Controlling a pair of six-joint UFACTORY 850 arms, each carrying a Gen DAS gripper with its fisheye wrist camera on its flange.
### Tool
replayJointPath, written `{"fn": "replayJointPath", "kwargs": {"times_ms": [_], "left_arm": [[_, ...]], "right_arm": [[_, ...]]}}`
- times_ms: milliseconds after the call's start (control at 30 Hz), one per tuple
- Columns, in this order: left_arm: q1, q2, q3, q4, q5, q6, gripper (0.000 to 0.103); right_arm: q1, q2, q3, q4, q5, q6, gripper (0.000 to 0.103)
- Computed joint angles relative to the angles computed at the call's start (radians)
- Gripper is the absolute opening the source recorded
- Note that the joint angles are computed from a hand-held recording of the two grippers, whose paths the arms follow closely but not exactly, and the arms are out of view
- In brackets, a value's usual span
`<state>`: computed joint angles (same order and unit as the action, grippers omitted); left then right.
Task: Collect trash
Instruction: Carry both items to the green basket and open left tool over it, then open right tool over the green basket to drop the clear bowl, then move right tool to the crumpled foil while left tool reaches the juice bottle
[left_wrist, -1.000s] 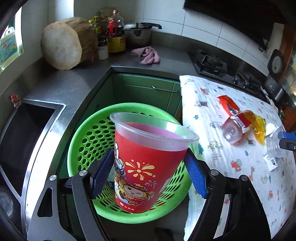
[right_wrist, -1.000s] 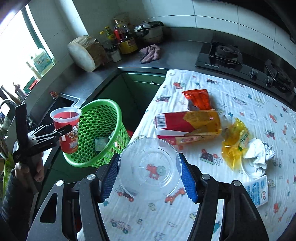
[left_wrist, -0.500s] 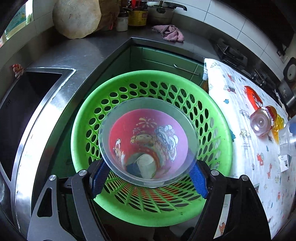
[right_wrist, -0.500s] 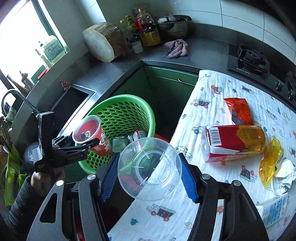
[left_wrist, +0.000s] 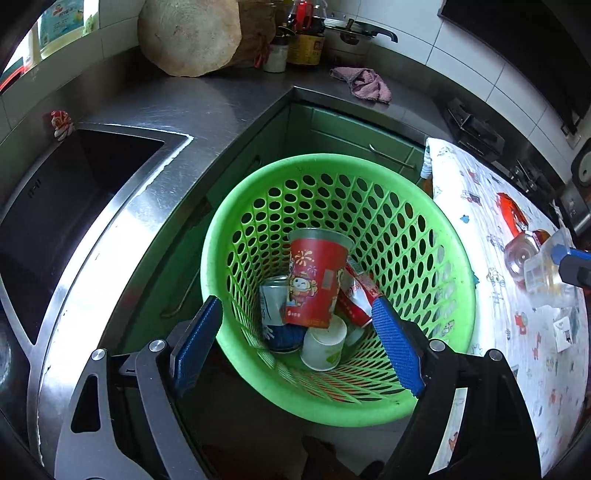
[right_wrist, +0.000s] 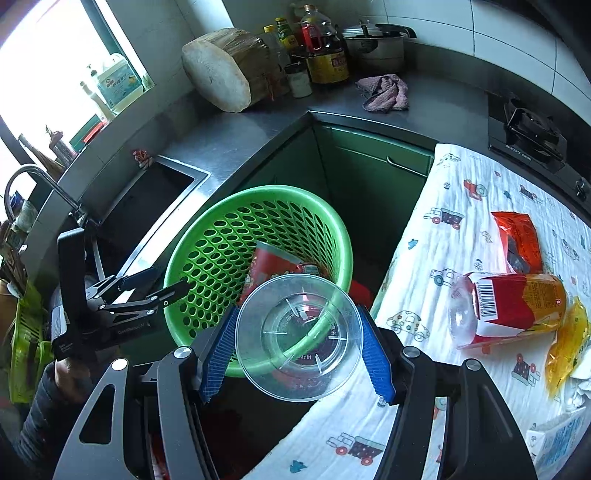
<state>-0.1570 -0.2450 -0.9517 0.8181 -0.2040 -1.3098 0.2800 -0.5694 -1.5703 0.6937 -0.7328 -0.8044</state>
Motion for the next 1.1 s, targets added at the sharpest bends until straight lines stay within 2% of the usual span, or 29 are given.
{"fn": "replayJointPath", "kwargs": {"times_ms": [433,467,533,800,1100], "left_arm": [[0.007,0.091,0.072,0.115,-0.009,-0.129,0.087],[0.007,0.093,0.074,0.111,-0.009,-0.126,0.087],[0.009,0.095,0.077,0.103,-0.006,-0.121,0.087],[-0.002,0.086,0.063,0.075,-0.009,-0.087,0.087],[-0.047,0.056,0.01,0.029,-0.021,-0.019,0.087]], "right_arm": [[0.068,-0.084,-0.056,0.003,-0.024,0.04,0.062],[0.07,-0.087,-0.059,0.005,-0.024,0.041,0.063],[0.071,-0.089,-0.06,0.019,-0.025,0.033,0.072],[0.05,-0.053,-0.024,0.048,-0.015,-0.007,0.073],[-0.037,0.022,0.067,0.082,0.012,-0.05,0.073]]}}
